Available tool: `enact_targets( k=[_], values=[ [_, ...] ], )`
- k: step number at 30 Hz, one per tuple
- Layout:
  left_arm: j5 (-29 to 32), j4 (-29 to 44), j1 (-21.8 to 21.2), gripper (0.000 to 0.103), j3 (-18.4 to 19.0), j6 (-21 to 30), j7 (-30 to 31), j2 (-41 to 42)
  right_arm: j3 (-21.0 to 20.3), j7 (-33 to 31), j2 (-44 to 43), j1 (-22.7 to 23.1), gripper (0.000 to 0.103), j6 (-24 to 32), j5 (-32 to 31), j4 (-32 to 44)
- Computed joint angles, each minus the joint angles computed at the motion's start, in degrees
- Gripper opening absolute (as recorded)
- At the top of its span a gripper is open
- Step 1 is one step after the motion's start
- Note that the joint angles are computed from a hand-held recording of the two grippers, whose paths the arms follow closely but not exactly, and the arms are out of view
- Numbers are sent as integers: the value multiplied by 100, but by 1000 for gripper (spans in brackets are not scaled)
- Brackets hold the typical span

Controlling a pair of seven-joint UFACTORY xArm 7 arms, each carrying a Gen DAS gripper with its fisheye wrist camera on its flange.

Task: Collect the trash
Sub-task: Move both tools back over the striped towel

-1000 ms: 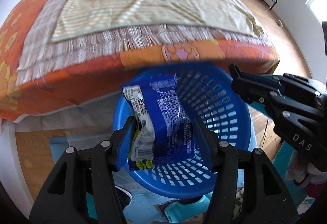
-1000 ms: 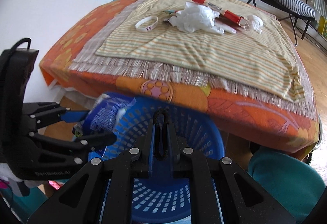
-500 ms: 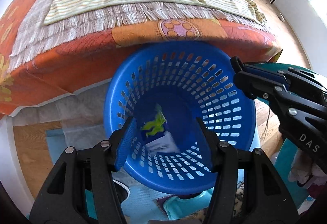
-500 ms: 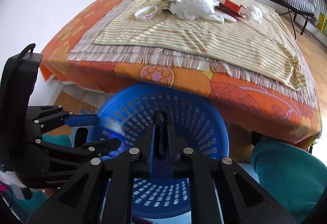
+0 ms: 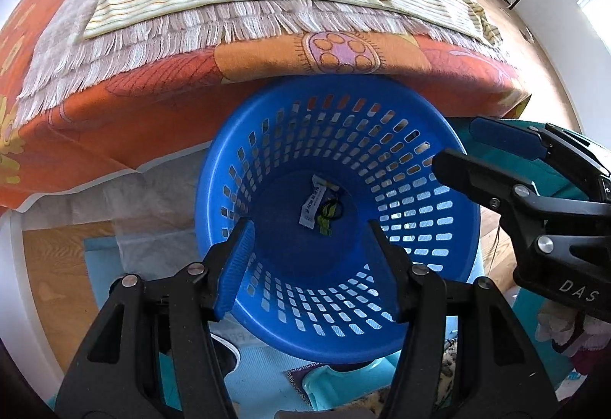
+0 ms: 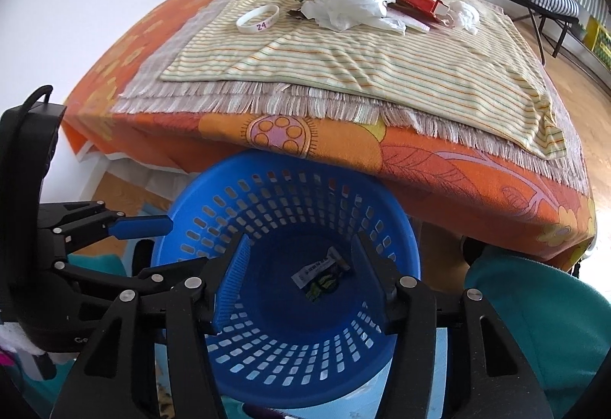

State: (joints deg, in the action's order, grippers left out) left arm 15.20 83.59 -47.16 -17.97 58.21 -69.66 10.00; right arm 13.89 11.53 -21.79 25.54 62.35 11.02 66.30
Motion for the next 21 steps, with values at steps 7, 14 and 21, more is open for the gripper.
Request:
enact_targets(
  k=[7,14,21],
  values=[
    [-9,-22,6,60,8,6,-48,-17,10,45,33,-6,55,57,-48,24],
    [19,-33,28,60,3,51,-92,-59,-9,53,33,-17,58,61,-46,36],
    [158,153,93,60,50,240,5,-68,-65,85,91,-66,62,22,18,158]
  ],
)
